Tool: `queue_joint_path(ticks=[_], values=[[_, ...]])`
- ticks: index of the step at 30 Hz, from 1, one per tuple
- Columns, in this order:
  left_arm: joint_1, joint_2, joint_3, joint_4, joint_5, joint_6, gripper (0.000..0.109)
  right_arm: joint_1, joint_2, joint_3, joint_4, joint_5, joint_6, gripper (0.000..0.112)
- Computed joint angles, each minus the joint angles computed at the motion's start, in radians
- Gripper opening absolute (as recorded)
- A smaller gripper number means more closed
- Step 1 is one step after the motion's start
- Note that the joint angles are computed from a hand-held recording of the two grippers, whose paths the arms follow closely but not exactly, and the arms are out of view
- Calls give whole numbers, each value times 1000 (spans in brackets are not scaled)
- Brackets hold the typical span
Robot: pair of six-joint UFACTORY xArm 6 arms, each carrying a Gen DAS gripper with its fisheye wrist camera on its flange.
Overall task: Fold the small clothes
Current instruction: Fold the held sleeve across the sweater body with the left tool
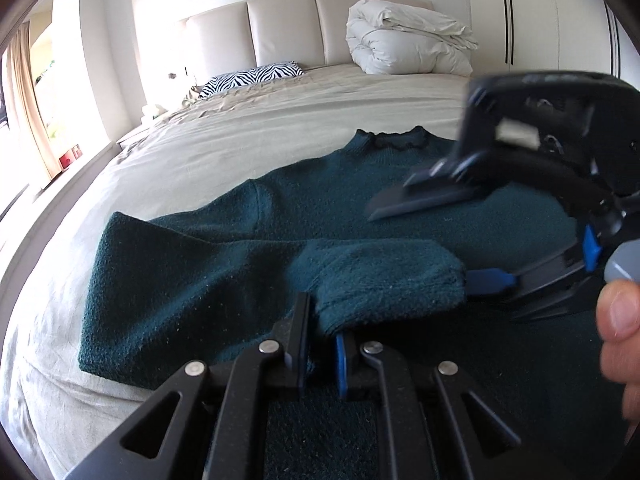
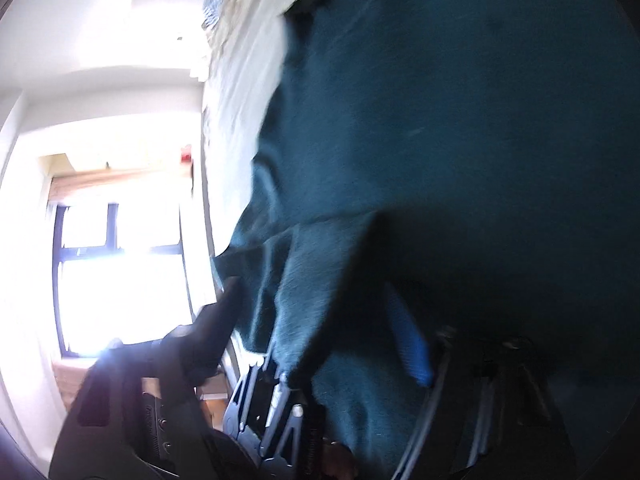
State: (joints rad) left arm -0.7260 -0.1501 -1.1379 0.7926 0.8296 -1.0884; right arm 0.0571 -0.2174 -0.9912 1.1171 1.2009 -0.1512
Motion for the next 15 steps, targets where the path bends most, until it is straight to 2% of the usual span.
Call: queue_joint_path(ticks=[1, 3, 4, 5, 6, 8, 11, 15], values=[[1, -1, 1, 1, -2, -4, 11, 18, 12, -14, -9, -3, -5, 51], [5, -10, 9, -3, -10, -11, 11, 63, 38, -49, -54, -32, -1, 34], [10, -16, 15, -9, -21, -14, 12, 77, 50, -61, -69, -41, -2, 32], [16, -24, 24, -19, -35, -16, 18, 90, 59, -71, -85, -55, -2, 29], [21, -30, 29, -30, -42, -17, 23, 102, 63, -82, -103, -71, -9, 20], [22, -48, 39, -33, -37, -37, 54, 116, 69, -110, -153, -99, -19, 11], [11, -118, 89, 21, -46, -123, 76, 119, 70, -139, -230, -153, -18, 8], [41, -234, 188, -7, -133, -166, 78, 91, 90, -212, -348, -200, 7, 7]])
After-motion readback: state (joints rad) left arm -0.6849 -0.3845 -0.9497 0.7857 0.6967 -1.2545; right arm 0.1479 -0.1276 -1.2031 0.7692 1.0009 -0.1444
